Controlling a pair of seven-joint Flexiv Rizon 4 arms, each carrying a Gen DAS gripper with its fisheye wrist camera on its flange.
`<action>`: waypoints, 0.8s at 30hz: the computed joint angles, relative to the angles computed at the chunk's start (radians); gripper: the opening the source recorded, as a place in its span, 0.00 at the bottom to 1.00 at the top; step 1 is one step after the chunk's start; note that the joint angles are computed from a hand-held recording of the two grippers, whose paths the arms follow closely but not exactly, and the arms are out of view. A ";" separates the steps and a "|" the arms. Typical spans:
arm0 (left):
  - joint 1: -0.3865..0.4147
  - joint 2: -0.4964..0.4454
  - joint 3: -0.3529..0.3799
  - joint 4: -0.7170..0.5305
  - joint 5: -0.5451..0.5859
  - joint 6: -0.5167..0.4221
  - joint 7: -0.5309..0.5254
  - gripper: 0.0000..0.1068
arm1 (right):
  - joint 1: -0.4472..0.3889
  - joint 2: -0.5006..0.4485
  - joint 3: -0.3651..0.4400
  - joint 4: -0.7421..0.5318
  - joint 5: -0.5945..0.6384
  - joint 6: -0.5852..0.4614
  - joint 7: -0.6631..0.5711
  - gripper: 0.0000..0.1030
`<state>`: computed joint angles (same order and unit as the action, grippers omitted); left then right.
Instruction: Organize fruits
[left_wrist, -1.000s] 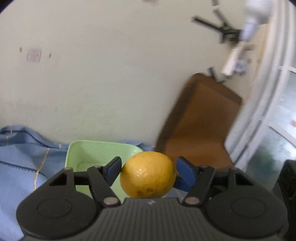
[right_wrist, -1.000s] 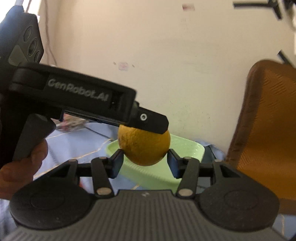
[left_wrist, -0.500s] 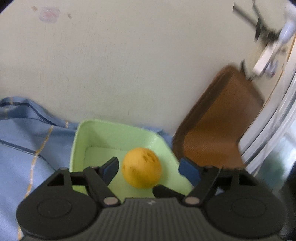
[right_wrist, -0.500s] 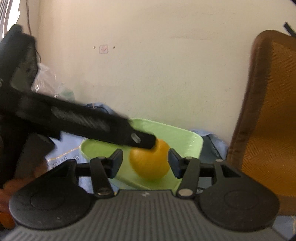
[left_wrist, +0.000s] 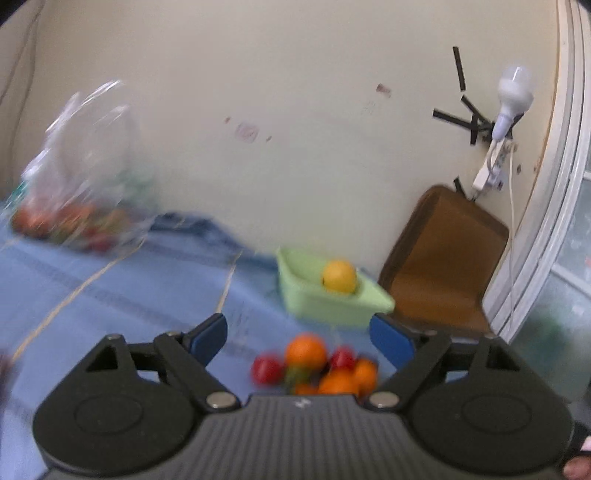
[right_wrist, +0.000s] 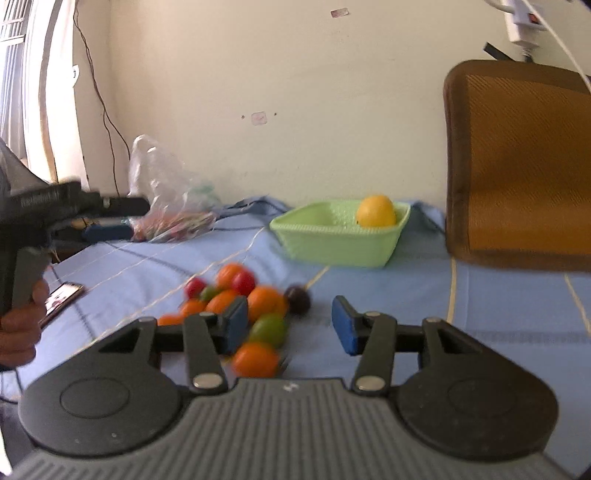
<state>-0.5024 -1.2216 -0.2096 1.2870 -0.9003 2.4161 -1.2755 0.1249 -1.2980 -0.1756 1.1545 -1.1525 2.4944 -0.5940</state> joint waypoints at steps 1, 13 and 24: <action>-0.008 0.000 -0.002 0.021 -0.003 0.017 -0.006 0.81 | -0.002 0.015 0.023 0.049 0.025 -0.006 -0.041 0.50; -0.125 -0.089 -0.022 -0.135 -0.204 0.059 0.387 0.78 | 0.000 0.080 0.108 0.258 0.164 -0.068 -0.169 0.50; -0.120 -0.152 -0.093 -0.233 -0.172 0.125 0.535 0.78 | -0.030 0.080 0.168 0.270 0.180 -0.113 -0.182 0.51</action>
